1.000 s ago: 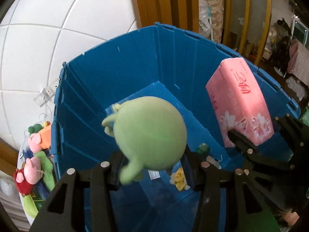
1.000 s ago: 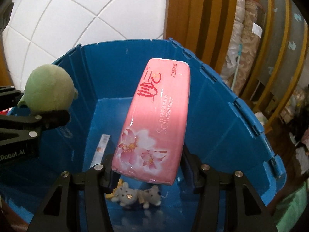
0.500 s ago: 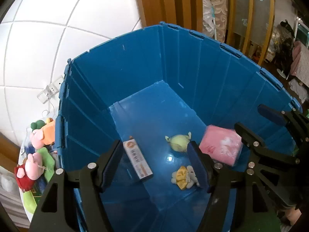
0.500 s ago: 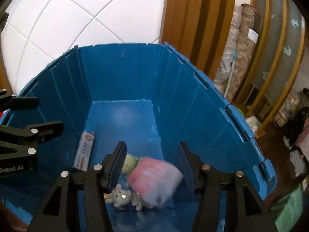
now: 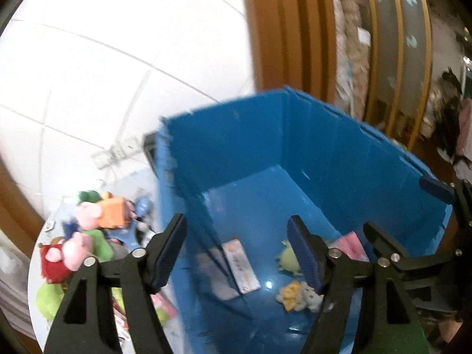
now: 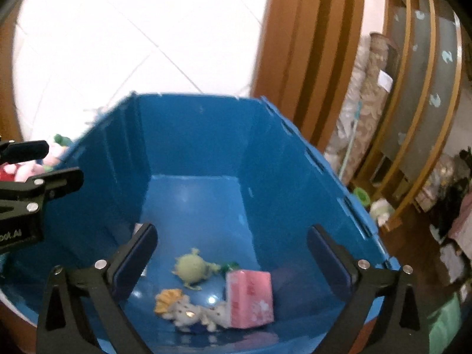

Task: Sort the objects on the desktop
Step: 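Move both tools back to the pile on the table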

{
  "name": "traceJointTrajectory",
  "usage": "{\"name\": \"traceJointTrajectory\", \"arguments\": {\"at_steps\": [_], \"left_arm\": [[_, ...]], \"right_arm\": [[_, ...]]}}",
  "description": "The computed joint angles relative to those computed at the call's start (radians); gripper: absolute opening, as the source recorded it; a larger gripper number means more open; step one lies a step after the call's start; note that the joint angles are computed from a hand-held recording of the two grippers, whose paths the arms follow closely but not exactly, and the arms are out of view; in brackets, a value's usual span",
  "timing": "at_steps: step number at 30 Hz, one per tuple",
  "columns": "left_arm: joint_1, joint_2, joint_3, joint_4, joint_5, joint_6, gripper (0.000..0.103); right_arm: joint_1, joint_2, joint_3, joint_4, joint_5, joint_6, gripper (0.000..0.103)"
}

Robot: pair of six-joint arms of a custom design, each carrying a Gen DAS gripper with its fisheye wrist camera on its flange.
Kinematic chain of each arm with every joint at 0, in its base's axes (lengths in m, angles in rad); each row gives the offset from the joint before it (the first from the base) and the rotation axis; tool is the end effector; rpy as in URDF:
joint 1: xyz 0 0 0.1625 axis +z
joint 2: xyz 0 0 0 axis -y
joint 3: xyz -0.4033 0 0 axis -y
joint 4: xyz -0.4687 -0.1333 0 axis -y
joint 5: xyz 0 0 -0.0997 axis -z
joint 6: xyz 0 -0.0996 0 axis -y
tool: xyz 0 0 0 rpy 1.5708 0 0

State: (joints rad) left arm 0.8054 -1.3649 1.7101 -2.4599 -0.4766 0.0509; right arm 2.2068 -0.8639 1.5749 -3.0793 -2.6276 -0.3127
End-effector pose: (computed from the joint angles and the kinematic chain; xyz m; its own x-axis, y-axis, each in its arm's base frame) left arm -0.2782 -0.6097 0.4112 -0.6184 0.0177 -0.7857 0.6251 0.6169 -0.4781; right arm 0.4662 -0.5530 0.2004 -0.6009 0.0263 0.7989 -0.6303 0.5990 -0.4938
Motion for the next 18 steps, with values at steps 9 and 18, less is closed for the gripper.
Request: {"name": "traceJointTrajectory", "arguments": {"at_steps": [9,18], "left_arm": [[0.008,-0.179,0.144,-0.286,0.151,0.148,0.077],[0.121,-0.424,0.258,-0.140,0.240,0.034,0.077]], "right_arm": [[0.079,0.114,-0.112,-0.039,0.146,-0.057,0.103],[0.130,0.301,-0.300,0.070,0.354,-0.024,0.103]]}}
